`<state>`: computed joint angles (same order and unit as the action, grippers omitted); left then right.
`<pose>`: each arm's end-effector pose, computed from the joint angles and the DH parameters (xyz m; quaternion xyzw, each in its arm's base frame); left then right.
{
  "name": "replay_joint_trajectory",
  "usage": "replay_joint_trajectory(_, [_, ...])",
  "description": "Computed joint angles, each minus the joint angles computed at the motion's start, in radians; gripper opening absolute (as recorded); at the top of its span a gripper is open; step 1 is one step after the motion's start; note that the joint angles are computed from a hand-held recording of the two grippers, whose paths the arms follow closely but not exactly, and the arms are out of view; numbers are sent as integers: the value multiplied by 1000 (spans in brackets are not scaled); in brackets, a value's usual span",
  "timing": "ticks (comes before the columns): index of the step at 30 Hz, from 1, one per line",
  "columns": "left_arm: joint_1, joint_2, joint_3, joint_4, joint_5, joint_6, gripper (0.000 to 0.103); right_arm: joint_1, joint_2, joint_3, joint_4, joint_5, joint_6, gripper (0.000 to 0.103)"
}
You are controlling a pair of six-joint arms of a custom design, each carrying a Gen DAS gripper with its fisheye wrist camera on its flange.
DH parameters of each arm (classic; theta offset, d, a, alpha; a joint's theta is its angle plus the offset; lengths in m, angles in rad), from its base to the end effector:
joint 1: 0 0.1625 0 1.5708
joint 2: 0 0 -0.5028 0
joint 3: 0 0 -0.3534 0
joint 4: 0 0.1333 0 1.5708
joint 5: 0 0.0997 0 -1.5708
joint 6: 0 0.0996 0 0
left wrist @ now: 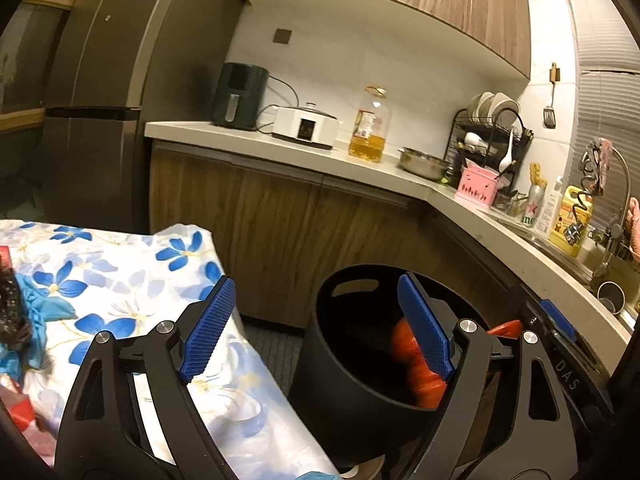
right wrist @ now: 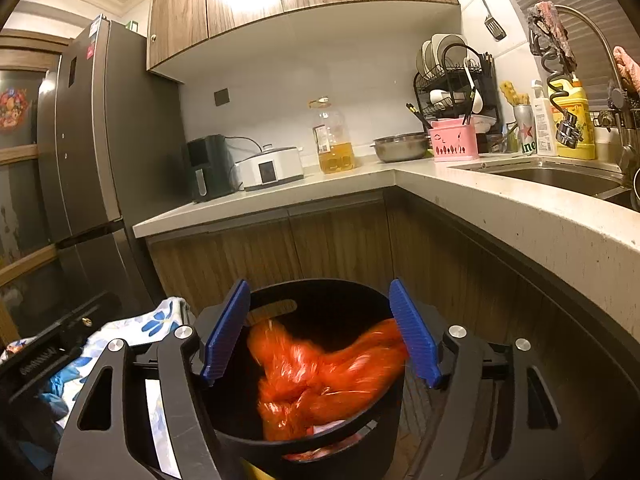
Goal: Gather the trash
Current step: 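Open both grippers to drop the bags into the black bin, then move both tools back to the table and grasp a clear bag with the left gripper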
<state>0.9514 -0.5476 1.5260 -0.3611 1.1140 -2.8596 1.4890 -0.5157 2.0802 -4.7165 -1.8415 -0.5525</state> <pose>-0.2283 -0.6254 -0.0019 0.2834 0.8243 -0.4744 0.1233 0.0626 -0.5415 0.1578 0.0693 -0.7001 0.6396 0.3098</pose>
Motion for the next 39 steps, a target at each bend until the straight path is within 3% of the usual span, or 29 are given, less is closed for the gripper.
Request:
replay_joint_trajectory(7, [-15,-45,82,-75,-52,10,82,7,7,18,-23,-4,5,72])
replay_joint_trajectory(18, [-45,-121,232,-178,-207,43,82,48,34,55,-62,-28,4,73])
replay_joint_trajectory(31, [-28,-249,532,-520,-413,208,82,143,110,114,-106,-13,10,75])
replay_joint_trajectory(39, [29,-264,540,-488,-399,185,82,191,172,118,-90,-22,9,75])
